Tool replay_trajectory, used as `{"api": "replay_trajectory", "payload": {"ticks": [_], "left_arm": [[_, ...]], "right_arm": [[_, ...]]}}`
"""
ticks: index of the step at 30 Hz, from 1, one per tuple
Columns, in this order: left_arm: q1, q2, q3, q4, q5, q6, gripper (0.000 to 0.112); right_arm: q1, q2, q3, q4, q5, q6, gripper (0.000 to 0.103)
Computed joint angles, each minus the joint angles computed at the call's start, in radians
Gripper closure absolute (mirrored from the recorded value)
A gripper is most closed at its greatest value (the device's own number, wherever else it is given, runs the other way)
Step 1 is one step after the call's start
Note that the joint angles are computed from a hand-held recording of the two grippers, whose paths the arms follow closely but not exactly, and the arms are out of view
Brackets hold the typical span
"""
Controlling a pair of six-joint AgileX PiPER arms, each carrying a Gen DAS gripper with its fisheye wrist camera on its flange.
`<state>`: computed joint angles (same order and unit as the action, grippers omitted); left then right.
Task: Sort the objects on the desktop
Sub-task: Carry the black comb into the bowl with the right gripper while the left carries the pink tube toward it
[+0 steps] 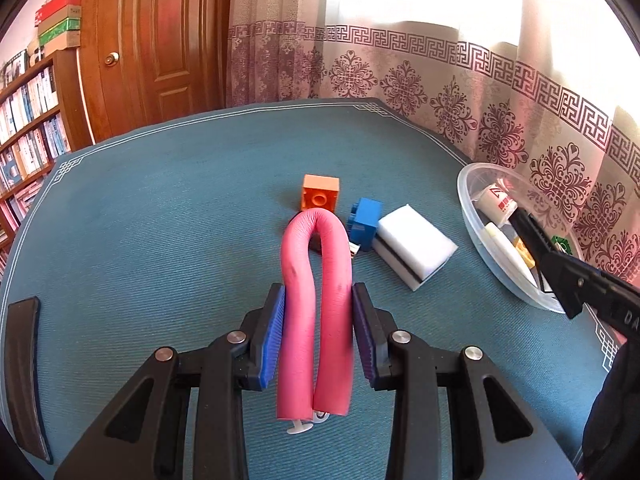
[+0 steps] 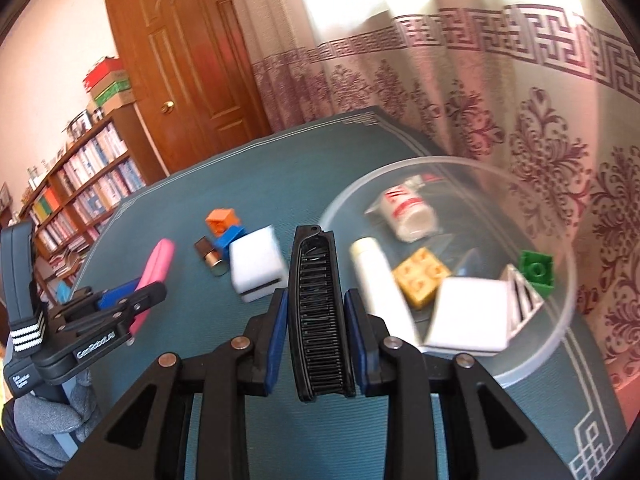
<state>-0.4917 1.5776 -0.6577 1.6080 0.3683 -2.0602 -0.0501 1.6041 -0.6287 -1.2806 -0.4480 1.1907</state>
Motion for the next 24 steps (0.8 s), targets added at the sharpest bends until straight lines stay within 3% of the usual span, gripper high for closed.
{"api": "replay_trajectory", "payload": {"ticks": [12, 17, 21, 24], "left_arm": [[-0.062, 0.055, -0.086, -0.095, -0.007, 0.102, 0.076], [-0.102, 0.089, -0.144, -0.155, 0.003, 0.172, 0.076], [-0.128, 0.125, -0.203, -0.214, 0.009, 0.24, 0.076], [-0.141, 0.158, -0.253, -0.255, 0.001, 0.289, 0.076]], "right_arm": [[-0.135, 0.087, -0.08, 0.054, 0.034, -0.037, 0.071], [-0.199, 0.153, -0.128, -0.013, -0.002, 0.071, 0.07], [-0.229, 0.158, -0.123, -0.005, -0.047, 0.051, 0.06], [-0.227, 0.156, -0.116, 0.012, -0.047, 0.023, 0.059]]}}
